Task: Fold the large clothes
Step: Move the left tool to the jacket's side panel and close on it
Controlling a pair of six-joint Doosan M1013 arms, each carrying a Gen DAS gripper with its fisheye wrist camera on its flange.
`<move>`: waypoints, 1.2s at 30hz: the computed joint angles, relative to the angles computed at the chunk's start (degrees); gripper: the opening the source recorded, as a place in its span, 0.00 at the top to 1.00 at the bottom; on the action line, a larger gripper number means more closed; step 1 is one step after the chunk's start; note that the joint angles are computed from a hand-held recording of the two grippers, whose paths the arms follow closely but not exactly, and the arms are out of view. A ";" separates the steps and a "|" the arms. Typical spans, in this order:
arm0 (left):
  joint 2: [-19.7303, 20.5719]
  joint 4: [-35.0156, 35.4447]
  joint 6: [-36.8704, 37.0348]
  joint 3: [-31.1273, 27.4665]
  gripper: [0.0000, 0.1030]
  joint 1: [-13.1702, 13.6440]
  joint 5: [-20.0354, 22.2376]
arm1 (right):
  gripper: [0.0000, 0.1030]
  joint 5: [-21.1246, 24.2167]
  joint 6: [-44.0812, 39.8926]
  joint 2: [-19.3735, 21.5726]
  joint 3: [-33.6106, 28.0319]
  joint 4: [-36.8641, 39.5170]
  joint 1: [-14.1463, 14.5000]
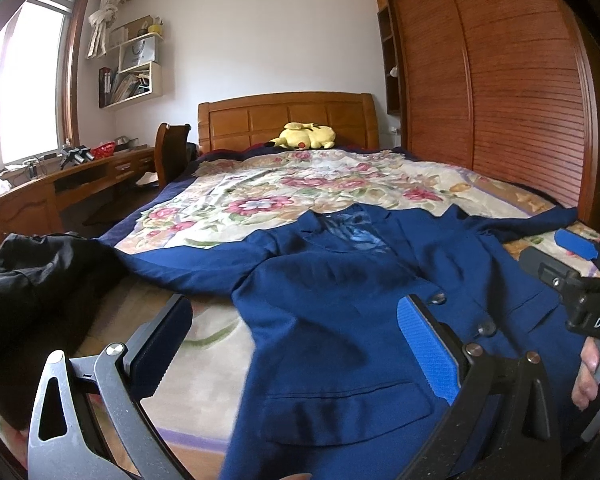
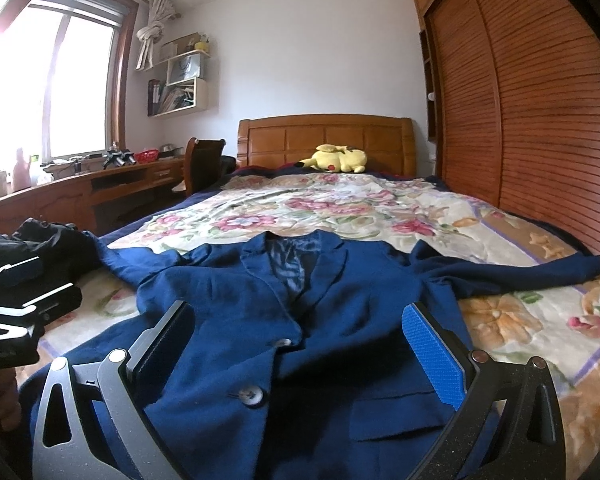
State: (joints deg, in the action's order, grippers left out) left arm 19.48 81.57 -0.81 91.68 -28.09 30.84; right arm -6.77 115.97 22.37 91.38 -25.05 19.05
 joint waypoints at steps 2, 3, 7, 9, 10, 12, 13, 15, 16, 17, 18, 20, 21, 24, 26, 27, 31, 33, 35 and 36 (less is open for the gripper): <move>0.04 -0.33 0.46 0.02 0.00 0.32 0.26 | 0.00 0.12 8.82 0.27 -0.52 -8.85 -0.03; -0.12 -0.54 0.59 0.14 0.00 0.62 0.07 | 0.00 0.13 11.89 0.35 -0.68 -11.95 -0.03; -0.45 -3.00 3.19 0.21 0.00 1.80 -0.94 | 0.00 0.54 24.34 0.84 -1.70 -24.95 0.15; -0.41 -4.35 4.75 0.01 0.00 2.18 -0.59 | 0.00 0.32 31.80 1.05 -2.24 -32.58 0.16; -0.43 -5.32 5.68 -0.05 0.00 2.52 -0.76 | 0.00 0.02 35.23 1.14 -2.47 -36.00 0.12; -0.54 -7.36 7.48 -0.08 0.00 3.15 -1.18 | 0.00 -0.60 40.30 1.34 -2.89 -41.19 0.01; -0.48 -8.70 8.62 -0.21 0.00 3.52 -1.35 | 0.00 -0.91 41.86 1.41 -2.99 -42.79 -0.05; -0.46 -10.49 10.23 -0.33 0.00 4.01 -1.47 | 0.00 -1.64 49.22 1.85 -3.82 -50.22 -0.09; -0.37 -11.63 11.21 -0.46 0.00 4.30 -1.51 | 0.00 -2.10 51.77 1.95 -4.02 -52.80 -0.19; -0.30 -12.60 12.09 -0.57 0.00 4.53 -1.59 | 0.00 -2.59 54.28 2.10 -4.36 -55.46 -0.23; -0.19 -13.89 13.26 -0.75 0.00 4.90 -1.74 | 0.00 -2.71 54.82 2.20 -4.58 -56.09 -0.14; -0.19 -15.40 14.89 -0.86 0.00 5.54 -1.86 | 0.00 -3.05 56.00 2.47 -5.09 -57.68 -0.02; -0.19 -15.87 15.51 -0.94 0.00 5.75 -1.82 | 0.00 -3.19 56.36 2.56 -5.28 -58.15 0.01; -0.09 -17.18 16.94 -1.24 0.00 6.63 -1.67 | 0.00 -3.72 59.10 3.04 -6.12 -61.41 0.10; 0.08 -18.20 17.89 -1.54 0.00 7.25 -1.56 | 0.00 -3.88 59.43 3.32 -6.52 -61.89 0.23; 0.20 -18.49 18.10 -1.66 0.00 7.56 -1.59 | 0.00 -3.87 59.42 3.45 -6.71 -61.93 0.33; 0.82 -22.68 21.70 -2.55 0.00 9.20 -2.44 | 0.00 -4.19 62.11 3.98 -7.62 -65.05 0.35; 1.29 -24.88 23.80 -3.17 0.00 9.85 -2.42 | 0.00 -3.97 63.99 4.36 -8.37 -67.35 0.53; 1.95 -27.78 26.80 -4.15 0.00 10.53 -2.18 | 0.00 -3.77 65.59 4.68 -9.03 -69.44 0.66; 2.30 -29.08 28.30 -4.65 0.00 10.83 -2.04 | 0.00 -3.81 66.73 4.83 -9.38 -70.73 0.67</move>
